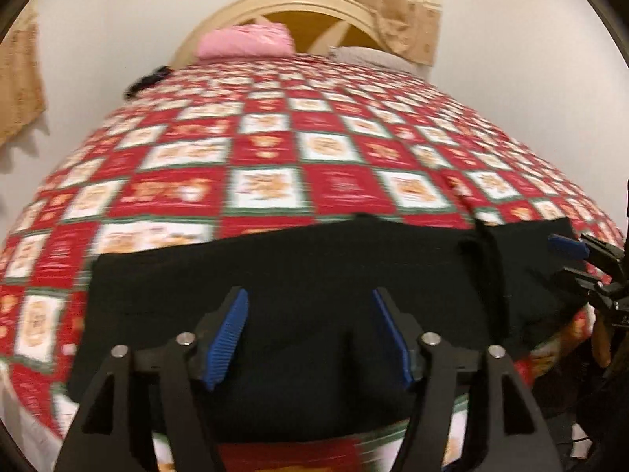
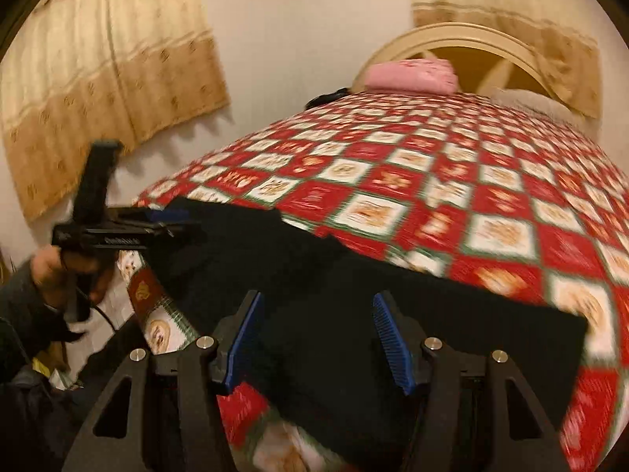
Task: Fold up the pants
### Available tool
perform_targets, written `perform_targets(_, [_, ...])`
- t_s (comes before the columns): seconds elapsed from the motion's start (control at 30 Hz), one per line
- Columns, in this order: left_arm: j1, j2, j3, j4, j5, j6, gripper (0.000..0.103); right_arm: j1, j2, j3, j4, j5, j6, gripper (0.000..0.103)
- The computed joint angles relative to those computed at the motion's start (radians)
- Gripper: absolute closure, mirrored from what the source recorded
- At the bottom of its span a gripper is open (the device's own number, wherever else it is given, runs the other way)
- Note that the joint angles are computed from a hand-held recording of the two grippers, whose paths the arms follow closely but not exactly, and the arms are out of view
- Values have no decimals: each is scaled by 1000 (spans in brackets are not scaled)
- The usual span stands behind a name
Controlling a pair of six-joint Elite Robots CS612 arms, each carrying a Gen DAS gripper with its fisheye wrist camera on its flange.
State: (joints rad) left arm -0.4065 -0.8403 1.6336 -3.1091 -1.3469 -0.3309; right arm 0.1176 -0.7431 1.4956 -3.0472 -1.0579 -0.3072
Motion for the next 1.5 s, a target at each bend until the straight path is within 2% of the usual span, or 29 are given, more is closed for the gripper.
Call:
perform_targets(0.07, [2,-7,11,22,68,-7,28,11,15,-25,33,25,-9,43])
perform_targets(0.27, [27,-12,26,71,139,-28,28,49,41,-54,122,13,-80,43])
perform_targets(0.33, [37,-9,26,82,149,-40,28,60,45,-53,136,-14,-104,43])
perform_targets(0.4, [47,-1,26,87,158,-52,27,74,50,-41,87,-67,-135,42])
perform_targets(0.5, [58,7,19,118,167,-76,25,84,48,-38,87,-93,-162,34])
perform_targets(0.57, [63,10,23,102,164,-71,20,88,48,-38,87,-110,-172,32])
perform_targets(0.63, [65,16,25,86,183,-77,7,92,47,-35,79,-125,-181,30])
perform_targets(0.9, [100,34,28,10,52,-129,6,97,43,-32,76,-138,-160,28])
perform_targets(1.1, [106,45,28,-42,23,-127,6,85,39,-26,69,-93,-105,28])
perform_targets(1.17, [106,42,30,-43,18,-125,10,81,38,-21,57,-80,-85,28])
perform_targets(1.2, [108,39,35,-51,2,-127,17,79,39,-21,57,-72,-76,28])
perform_targets(1.27, [112,33,43,-66,-13,-127,25,77,39,-19,51,-65,-67,28])
perform_targets(1.33, [122,29,51,-76,-29,-142,41,75,41,-19,45,-56,-59,28])
perform_targets(1.37, [126,29,54,-87,-38,-152,44,75,42,-19,43,-55,-58,28])
perform_targets(1.43, [138,31,58,-107,-77,-172,45,75,43,-19,39,-57,-57,28])
perform_targets(1.5, [131,33,54,-94,-48,-163,42,78,46,-21,38,-70,-62,28])
